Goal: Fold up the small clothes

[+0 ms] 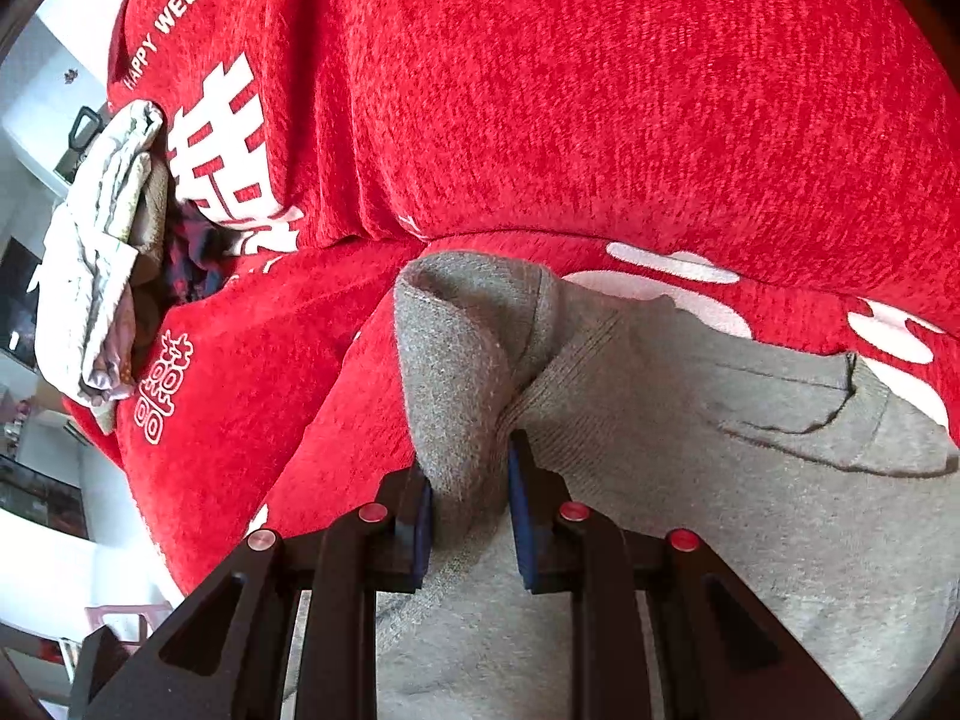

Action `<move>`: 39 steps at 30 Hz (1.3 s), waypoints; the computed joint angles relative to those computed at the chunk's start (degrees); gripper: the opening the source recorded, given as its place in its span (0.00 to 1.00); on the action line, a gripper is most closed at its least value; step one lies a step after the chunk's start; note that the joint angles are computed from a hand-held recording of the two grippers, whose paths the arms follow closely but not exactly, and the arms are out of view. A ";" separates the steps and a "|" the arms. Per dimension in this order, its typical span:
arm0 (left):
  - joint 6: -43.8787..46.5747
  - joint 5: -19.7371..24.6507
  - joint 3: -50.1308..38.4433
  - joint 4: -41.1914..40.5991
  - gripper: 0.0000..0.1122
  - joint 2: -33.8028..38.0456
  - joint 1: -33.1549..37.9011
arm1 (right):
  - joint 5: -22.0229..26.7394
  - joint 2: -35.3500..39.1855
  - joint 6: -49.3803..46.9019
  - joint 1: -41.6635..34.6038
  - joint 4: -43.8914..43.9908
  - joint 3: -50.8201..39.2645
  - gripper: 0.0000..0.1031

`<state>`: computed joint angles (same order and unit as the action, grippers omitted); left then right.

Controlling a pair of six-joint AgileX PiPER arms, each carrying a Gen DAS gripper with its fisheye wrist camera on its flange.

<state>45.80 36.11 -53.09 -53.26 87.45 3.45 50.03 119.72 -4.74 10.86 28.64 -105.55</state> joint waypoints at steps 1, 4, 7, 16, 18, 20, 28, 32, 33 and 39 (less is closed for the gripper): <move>-3.00 -0.86 -0.74 2.93 0.09 -0.69 -1.61 | 0.19 -0.12 -0.42 -0.44 0.55 0.08 0.23; -8.35 -0.21 -3.36 6.96 0.09 -1.18 -4.17 | 1.10 -0.58 -1.70 -1.84 2.60 0.43 0.23; -12.82 0.58 -6.14 10.14 0.09 -0.89 -6.86 | 2.50 -1.07 -2.88 -3.52 5.04 0.67 0.23; -24.62 0.66 -10.08 20.27 0.09 -2.05 -14.07 | 5.45 -3.83 -4.66 -6.65 5.90 1.08 0.23; -26.92 0.85 -10.87 22.44 0.09 -2.12 -15.48 | 6.41 -4.45 -5.37 -7.48 5.94 1.10 0.23; -28.51 1.01 -11.18 23.98 0.09 -2.46 -16.75 | 7.27 -5.13 -5.89 -8.37 6.09 1.29 0.23; -36.99 0.76 -12.87 32.09 0.09 -2.82 -23.62 | 11.30 -7.08 -11.09 -13.71 9.68 3.19 0.23; -44.54 1.62 -15.28 40.01 0.09 -1.31 -29.23 | 14.59 -6.88 -15.26 -16.94 11.83 3.38 0.23; -46.45 1.74 -15.77 42.06 0.09 -0.97 -30.68 | 15.30 -6.81 -16.03 -17.83 12.41 3.60 0.23; -50.40 3.19 -18.97 45.76 0.09 1.82 -35.63 | 18.01 -6.59 -20.58 -23.49 16.33 5.89 0.23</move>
<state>-4.60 39.29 -72.06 -7.50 89.27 -32.17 68.04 113.13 -25.33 -12.63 44.98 -99.66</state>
